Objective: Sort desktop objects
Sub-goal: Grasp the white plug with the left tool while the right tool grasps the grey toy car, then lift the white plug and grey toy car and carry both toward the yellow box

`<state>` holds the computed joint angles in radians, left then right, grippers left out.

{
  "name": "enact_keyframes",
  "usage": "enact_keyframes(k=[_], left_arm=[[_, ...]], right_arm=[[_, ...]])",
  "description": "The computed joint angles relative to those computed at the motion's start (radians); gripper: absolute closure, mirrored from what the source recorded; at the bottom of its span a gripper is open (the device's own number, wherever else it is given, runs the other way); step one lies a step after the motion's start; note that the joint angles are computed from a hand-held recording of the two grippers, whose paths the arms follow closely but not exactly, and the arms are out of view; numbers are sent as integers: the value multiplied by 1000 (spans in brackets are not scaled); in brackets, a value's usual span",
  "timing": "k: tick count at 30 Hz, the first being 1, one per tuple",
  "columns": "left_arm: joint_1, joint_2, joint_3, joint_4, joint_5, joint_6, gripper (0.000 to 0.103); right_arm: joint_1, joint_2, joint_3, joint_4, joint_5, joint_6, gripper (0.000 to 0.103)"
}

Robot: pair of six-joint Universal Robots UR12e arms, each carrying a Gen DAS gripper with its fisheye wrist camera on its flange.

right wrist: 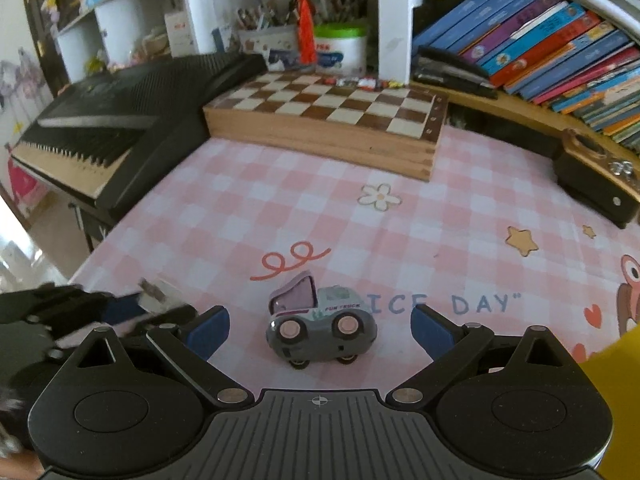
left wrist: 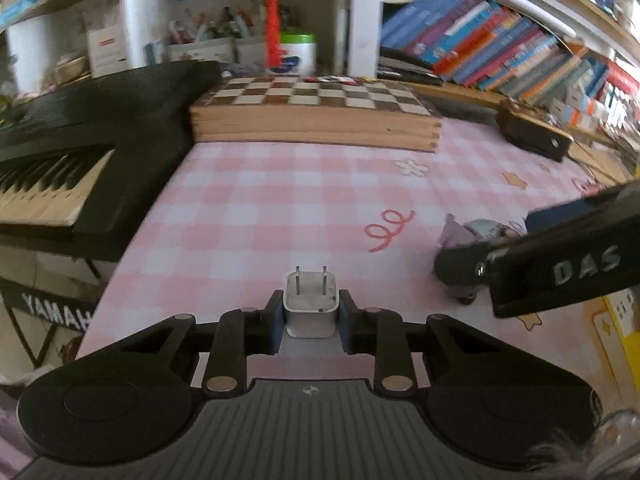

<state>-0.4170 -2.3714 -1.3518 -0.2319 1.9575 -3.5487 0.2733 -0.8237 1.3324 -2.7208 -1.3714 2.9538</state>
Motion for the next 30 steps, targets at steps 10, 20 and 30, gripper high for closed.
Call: enact_keyframes(k=[10, 20, 30], left_arm=[[1, 69, -94, 82, -6, -91, 79], [-8, 108, -133, 116, -48, -124, 79], [-19, 169, -212, 201, -64, -163, 79]], right_arm=[[9, 25, -37, 89, -14, -82, 17], [1, 1, -2, 31, 37, -83, 38], [-13, -84, 110, -94, 94, -10, 38]])
